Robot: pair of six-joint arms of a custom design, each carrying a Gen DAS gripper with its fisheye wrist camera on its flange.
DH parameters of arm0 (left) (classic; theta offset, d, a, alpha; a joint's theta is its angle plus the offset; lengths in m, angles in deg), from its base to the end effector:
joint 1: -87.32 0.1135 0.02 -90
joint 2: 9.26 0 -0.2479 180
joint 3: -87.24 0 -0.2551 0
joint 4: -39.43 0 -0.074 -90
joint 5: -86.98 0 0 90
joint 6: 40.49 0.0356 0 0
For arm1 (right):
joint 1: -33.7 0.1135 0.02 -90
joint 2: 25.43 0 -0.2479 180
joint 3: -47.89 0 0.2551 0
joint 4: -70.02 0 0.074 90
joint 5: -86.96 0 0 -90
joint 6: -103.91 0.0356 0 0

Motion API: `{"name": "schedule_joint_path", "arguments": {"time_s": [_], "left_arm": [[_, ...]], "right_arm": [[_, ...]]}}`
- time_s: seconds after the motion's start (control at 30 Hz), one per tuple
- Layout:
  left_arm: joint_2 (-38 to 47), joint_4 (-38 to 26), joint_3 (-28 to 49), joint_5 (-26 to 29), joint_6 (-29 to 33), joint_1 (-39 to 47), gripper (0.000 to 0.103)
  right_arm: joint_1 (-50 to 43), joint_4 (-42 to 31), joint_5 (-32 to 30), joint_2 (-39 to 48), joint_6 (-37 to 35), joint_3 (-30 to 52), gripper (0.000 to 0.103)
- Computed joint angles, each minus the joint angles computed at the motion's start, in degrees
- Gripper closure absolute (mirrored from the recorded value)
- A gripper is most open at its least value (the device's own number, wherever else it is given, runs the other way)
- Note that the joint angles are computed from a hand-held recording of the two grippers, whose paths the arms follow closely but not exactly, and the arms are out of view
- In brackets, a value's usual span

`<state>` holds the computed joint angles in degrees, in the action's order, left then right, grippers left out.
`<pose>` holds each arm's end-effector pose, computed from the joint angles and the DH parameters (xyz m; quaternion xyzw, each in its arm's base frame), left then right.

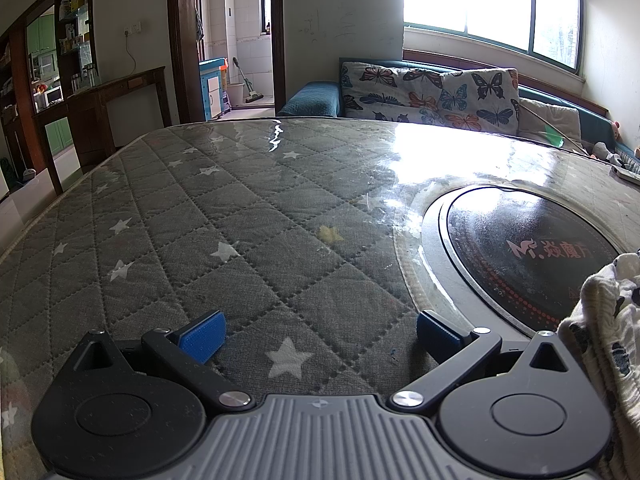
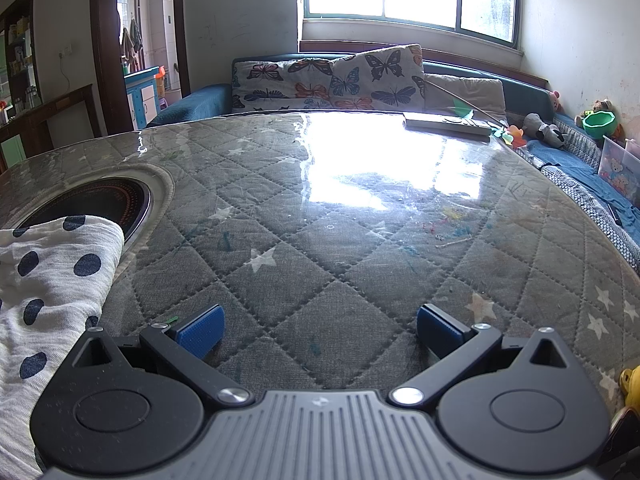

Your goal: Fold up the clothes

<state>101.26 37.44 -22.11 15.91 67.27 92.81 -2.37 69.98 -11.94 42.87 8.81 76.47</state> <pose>0.3822 0.0251 0.1103 0.1629 0.8883 -0.0660 0.4243 0.1718 -0.1183 0.1110 0.2093 0.8787 -0.0830 0.4209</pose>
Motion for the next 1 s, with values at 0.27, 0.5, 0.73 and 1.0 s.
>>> {"name": "schedule_joint_path", "arguments": {"time_s": [0.27,0.5,0.73,1.0], "left_arm": [[0.1,0.1,0.1,0.1,0.0,0.1,0.0],[0.1,0.0,0.0,0.1,0.0,0.1,0.0],[0.0,0.0,0.0,0.2,0.0,0.1,0.0],[0.3,0.0,0.3,0.2,-0.2,0.0,0.0]], "right_arm": [[-0.1,-0.3,-0.1,-0.3,-0.1,-0.1,0.0],[-0.3,-0.6,-0.2,-0.7,-0.1,-0.1,0.0],[-0.4,-0.8,-0.3,-1.0,-0.2,-0.2,0.0],[-0.6,-1.1,-0.5,-1.3,-0.3,-0.2,0.0]]}}
